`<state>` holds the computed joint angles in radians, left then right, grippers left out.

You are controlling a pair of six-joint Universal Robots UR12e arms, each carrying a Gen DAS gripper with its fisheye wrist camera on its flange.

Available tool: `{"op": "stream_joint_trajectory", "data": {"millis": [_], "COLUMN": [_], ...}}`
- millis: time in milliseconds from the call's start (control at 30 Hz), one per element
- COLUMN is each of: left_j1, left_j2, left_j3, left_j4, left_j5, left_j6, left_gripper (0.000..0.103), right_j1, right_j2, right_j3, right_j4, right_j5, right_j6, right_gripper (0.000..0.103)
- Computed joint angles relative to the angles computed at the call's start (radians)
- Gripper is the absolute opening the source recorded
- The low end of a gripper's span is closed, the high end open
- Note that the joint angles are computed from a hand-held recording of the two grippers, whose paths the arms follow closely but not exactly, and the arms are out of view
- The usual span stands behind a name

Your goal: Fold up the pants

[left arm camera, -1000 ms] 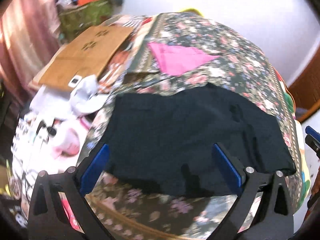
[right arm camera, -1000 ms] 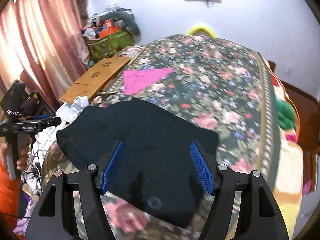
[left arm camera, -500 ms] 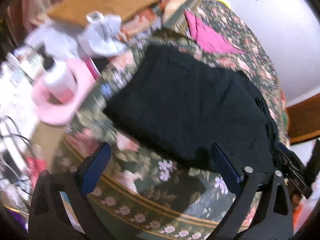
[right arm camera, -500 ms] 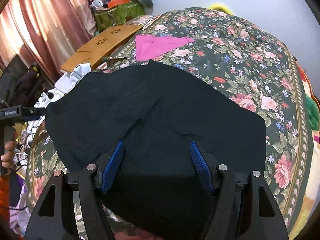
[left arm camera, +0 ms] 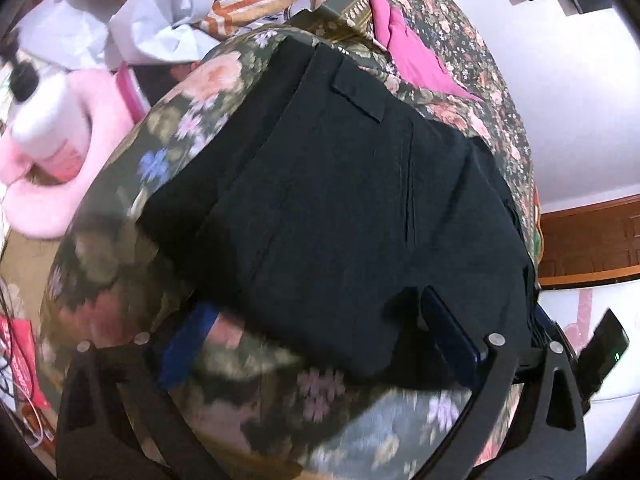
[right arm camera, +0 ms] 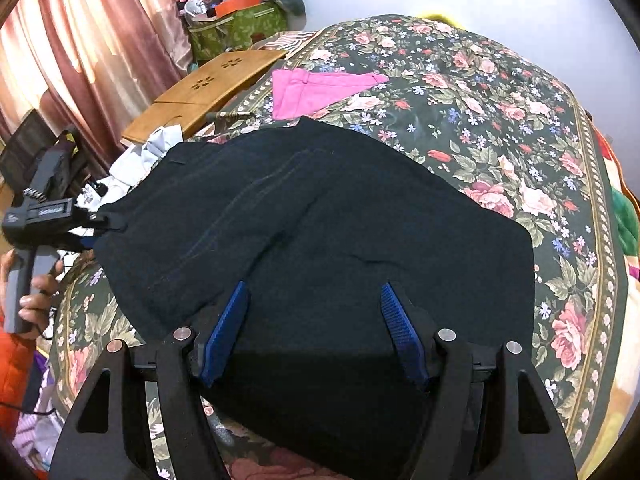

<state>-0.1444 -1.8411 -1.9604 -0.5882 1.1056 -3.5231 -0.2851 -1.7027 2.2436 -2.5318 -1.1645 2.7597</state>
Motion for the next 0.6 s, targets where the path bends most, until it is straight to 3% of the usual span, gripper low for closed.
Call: {"op": "stream_joint_trajectory", "data": {"millis": [67, 133, 167, 267, 433, 500, 600], "left_j1": [-0.010, -0.029, -0.040, -0.050, -0.105, -0.126, -0.168], "left_j2": [-0.016, -0.026, -0.029, -0.030, -0.009, -0.001, 0.006], "left_j3": [0.017, 0.038, 0.050, 0.062, 0.084, 0.092, 0.118], "left_j4": [0.012, 0.000, -0.009, -0.004, 0.033, 0.060, 0.117], "left_j5": [0.033, 0.106, 0.150, 0.200, 0.397, 0.450, 0.544], "left_j6": [0.003, 0.015, 0.024, 0.037, 0.096, 0.144, 0.218], "left_gripper": [0.098, 0.082, 0.069, 0.040, 0.029, 0.018, 0.016], "right_j1": [-0.001, -0.002, -0.003, -0.010, -0.053, -0.090, -0.135], "right_j2": [0.001, -0.001, -0.002, -0.006, -0.029, -0.052, -0.087], "right_j3": [0.001, 0.003, 0.004, 0.008, 0.012, 0.019, 0.041], "right_j4": [-0.002, -0.004, -0.004, -0.004, 0.048, 0.078, 0.070], "right_j5": [0.003, 0.005, 0.007, 0.019, 0.087, 0.126, 0.120], "right_j6": [0.005, 0.009, 0.013, 0.023, 0.050, 0.062, 0.088], "right_gripper": [0.066, 0.067, 0.067, 0.068, 0.068, 0.068, 0.068]}}
